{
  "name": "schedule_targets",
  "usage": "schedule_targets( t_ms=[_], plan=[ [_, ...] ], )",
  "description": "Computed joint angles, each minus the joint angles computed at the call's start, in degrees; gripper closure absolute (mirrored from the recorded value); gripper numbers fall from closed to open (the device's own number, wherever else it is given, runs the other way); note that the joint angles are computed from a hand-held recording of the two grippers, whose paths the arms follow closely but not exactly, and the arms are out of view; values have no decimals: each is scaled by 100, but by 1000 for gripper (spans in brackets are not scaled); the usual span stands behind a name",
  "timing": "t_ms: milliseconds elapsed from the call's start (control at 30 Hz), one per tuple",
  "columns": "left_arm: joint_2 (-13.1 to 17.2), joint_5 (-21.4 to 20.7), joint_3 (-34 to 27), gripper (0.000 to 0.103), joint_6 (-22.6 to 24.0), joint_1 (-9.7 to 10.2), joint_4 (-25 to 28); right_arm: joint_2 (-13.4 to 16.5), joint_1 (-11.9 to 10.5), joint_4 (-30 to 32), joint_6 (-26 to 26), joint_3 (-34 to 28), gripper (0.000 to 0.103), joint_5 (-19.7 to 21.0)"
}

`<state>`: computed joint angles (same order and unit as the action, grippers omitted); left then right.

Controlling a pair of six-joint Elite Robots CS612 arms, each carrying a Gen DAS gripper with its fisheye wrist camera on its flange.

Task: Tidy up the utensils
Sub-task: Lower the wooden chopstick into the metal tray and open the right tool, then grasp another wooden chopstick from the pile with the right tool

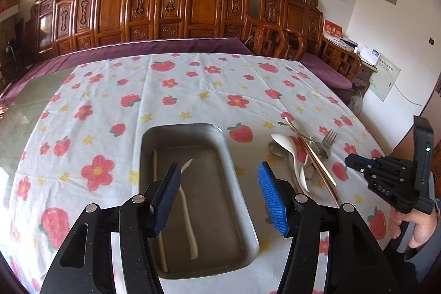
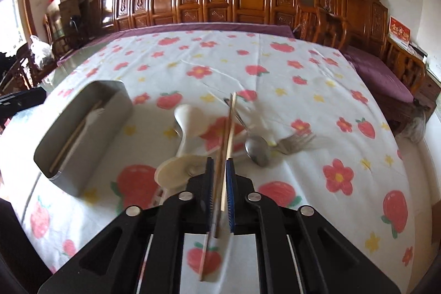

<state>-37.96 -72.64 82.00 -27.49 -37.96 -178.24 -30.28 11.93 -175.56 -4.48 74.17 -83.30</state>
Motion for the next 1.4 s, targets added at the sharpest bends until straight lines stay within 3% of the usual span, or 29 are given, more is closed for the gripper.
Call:
schedule_targets(
  t_ms=[367,500,667,1033,1100,1400],
  plan=[
    [48,14,-59,47,145,-146,45,356,-57,394,-79,-460,90,207],
    [99,13,-125,47,241,-194,100,454,-131,372,86,-556,90,544],
    [162,-16,-219,47,314,-233,300,484,-179,392,215,-578,90,798],
    [209,42,-289,47,446,-326,481,474,-206,819,351,-625,91,768],
    [216,83,-289,47,480,-353,501,462,-226,813,380,-605,97,816],
    [280,177,-393,47,432,-410,705,328,-354,115,589,-356,97,1107]
  ],
)
